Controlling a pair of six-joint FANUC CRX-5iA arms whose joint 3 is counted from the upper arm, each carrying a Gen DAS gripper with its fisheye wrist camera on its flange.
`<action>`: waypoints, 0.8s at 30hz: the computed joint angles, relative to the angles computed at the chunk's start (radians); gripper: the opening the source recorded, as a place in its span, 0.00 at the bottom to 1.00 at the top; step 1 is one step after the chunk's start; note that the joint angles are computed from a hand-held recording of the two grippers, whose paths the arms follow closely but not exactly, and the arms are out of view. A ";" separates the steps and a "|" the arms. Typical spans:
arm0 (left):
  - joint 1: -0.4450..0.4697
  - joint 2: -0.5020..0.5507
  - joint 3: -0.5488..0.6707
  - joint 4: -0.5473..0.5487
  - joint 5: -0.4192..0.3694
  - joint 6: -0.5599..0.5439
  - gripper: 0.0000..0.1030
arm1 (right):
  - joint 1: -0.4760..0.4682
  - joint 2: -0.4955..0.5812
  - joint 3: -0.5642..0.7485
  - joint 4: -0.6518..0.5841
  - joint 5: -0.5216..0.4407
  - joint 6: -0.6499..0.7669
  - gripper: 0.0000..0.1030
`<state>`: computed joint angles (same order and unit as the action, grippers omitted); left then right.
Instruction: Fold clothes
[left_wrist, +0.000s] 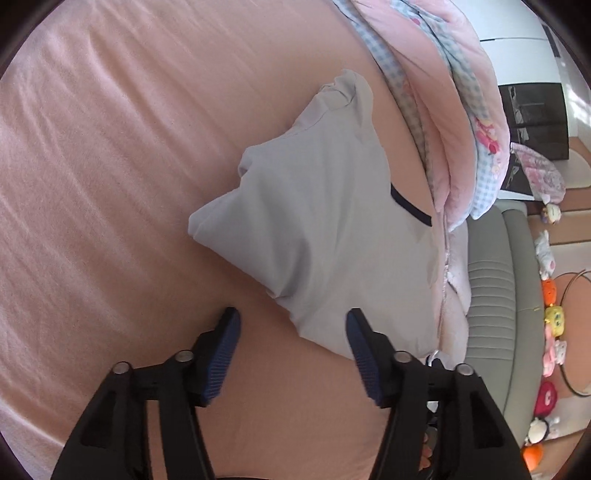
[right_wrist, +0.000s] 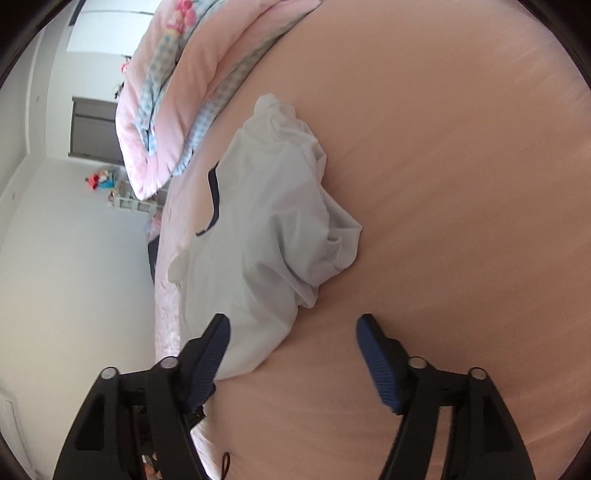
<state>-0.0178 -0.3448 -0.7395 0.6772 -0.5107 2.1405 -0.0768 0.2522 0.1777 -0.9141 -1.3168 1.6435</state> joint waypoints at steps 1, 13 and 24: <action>-0.004 -0.003 -0.008 0.023 0.013 -0.011 0.72 | -0.011 0.005 0.001 -0.020 0.000 -0.015 0.72; -0.052 0.017 -0.079 0.231 0.177 -0.106 0.79 | -0.080 0.078 -0.008 -0.241 0.005 -0.156 0.73; -0.131 0.055 -0.113 0.544 0.318 -0.245 0.86 | -0.015 0.094 0.030 -0.180 0.086 -0.168 0.72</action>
<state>-0.1484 -0.2899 -0.8520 1.2208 -0.1928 1.8950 -0.0917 0.3458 0.2075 -1.0943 -1.2305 1.4754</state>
